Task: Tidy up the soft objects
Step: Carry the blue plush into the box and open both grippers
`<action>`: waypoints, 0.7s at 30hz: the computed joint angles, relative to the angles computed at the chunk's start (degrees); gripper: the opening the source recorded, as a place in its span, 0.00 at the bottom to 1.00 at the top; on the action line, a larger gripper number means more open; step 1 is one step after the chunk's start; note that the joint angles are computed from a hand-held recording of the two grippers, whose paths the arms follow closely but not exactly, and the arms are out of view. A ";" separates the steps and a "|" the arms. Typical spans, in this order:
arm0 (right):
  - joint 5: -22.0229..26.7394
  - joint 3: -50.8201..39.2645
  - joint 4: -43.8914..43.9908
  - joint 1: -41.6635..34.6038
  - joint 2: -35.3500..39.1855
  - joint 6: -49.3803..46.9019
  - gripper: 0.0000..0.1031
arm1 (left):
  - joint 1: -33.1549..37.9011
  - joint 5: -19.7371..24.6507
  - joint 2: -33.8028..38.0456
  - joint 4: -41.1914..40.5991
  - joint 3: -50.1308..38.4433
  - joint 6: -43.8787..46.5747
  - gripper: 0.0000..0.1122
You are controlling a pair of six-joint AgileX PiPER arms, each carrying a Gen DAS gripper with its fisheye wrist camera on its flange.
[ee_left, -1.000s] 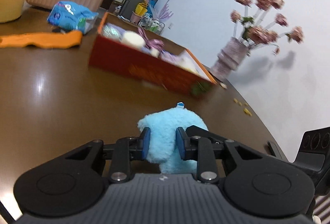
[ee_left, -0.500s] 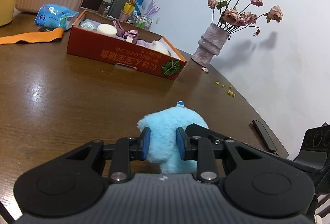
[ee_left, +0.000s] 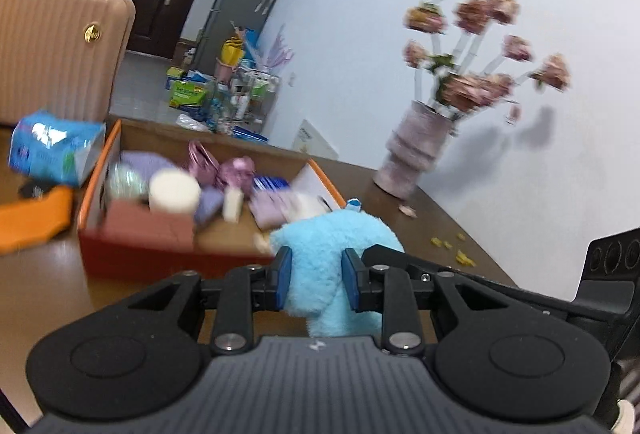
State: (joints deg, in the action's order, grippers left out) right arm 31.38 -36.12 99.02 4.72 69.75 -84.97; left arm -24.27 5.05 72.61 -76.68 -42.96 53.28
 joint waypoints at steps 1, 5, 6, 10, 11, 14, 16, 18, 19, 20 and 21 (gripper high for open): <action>0.00 -5.00 -1.56 0.28 5.17 2.14 0.32 | 2.20 1.47 3.79 2.61 -3.56 -1.72 0.24; -4.41 -24.16 -13.03 3.33 22.65 15.22 0.32 | 7.69 5.51 19.34 22.46 -18.30 -19.61 0.22; -4.58 -28.88 -17.68 3.68 26.70 20.53 0.31 | 8.83 6.71 23.04 25.38 -21.76 -22.10 0.22; -1.32 -44.96 -31.87 3.42 41.10 37.28 0.30 | 11.49 9.81 32.84 33.42 -30.02 -28.48 0.19; -0.88 -47.24 -34.98 3.77 43.31 40.25 0.30 | 11.70 10.09 34.56 35.61 -31.24 -30.19 0.17; -0.88 -51.81 -44.29 5.29 47.33 46.90 0.30 | 11.92 9.15 36.97 33.88 -31.38 -26.94 0.17; -1.65 -53.81 -50.97 6.30 48.91 50.56 0.30 | 12.02 8.92 37.76 28.49 -30.81 -20.01 0.17; -2.03 -55.43 -55.65 7.00 50.15 53.07 0.30 | 11.52 7.53 37.70 26.61 -29.98 -17.30 0.17; -1.42 -55.66 -56.32 6.97 50.10 53.45 0.30 | 11.45 7.55 37.71 27.10 -30.11 -17.52 0.17; -0.04 -57.05 -57.77 6.89 50.62 54.51 0.30 | 11.54 8.06 37.64 27.76 -30.36 -18.09 0.18; 1.47 -58.26 -58.81 6.70 51.00 55.16 0.30 | 11.65 8.38 37.59 27.43 -30.44 -17.61 0.20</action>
State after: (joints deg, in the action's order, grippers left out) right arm 32.85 -94.38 40.21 11.42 120.75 -29.81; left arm -12.62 13.43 110.20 -49.25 -73.40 35.67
